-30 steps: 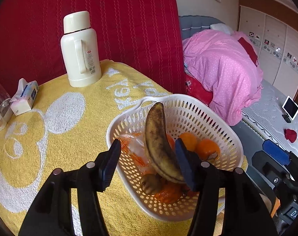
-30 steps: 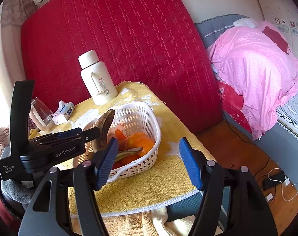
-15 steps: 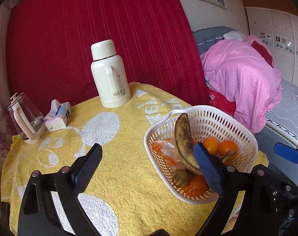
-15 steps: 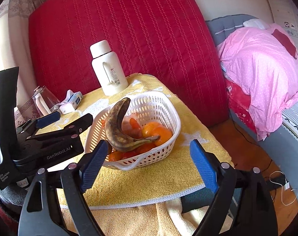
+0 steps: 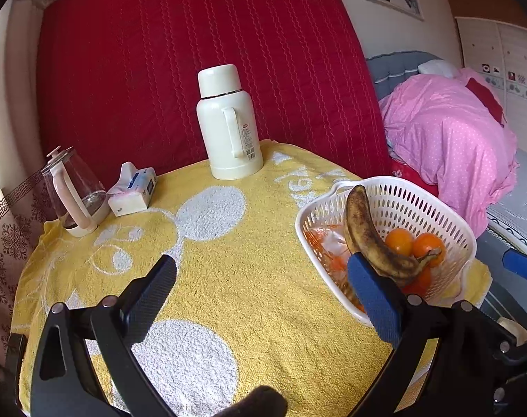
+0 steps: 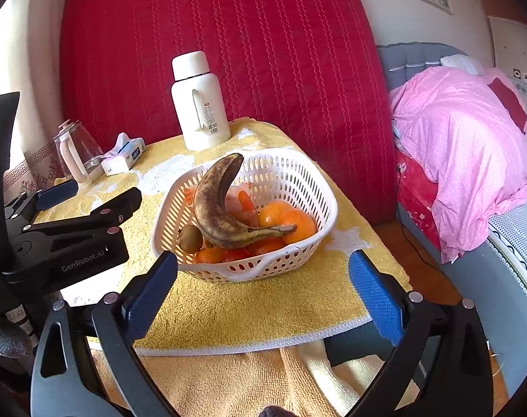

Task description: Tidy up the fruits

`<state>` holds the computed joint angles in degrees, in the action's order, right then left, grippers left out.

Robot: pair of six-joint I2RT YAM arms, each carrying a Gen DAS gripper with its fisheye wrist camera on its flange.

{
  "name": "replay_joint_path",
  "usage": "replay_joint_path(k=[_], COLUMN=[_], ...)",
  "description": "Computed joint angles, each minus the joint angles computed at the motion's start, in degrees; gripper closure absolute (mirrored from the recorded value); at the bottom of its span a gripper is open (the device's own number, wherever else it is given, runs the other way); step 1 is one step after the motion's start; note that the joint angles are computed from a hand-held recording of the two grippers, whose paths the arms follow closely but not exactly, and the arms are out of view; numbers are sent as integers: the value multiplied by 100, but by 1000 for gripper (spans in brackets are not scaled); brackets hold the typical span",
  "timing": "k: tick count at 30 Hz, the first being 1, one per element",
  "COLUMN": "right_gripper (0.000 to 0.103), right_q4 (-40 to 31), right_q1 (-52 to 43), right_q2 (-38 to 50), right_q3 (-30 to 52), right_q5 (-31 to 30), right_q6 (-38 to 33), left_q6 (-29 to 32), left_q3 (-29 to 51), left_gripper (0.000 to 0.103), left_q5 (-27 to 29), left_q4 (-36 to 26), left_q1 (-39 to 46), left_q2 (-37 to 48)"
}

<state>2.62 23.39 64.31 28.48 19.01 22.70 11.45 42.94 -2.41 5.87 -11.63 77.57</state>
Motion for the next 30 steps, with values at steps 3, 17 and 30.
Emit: replay_joint_path(k=[3, 17, 30], right_gripper=[3, 3, 3], right_q4=[-31, -74, -15], right_q1=[114, 546, 531], right_q2=[70, 369, 599], right_q3=[32, 164, 212], right_q5=[111, 565, 637], right_q6=[-23, -171, -157], left_q6=[-34, -35, -13], left_q3=[-129, -592, -541], left_gripper=[5, 5, 5], left_q5=[-81, -27, 73], left_q4=[111, 468, 541], left_q1=[67, 385, 492], left_q2=[-12, -30, 299])
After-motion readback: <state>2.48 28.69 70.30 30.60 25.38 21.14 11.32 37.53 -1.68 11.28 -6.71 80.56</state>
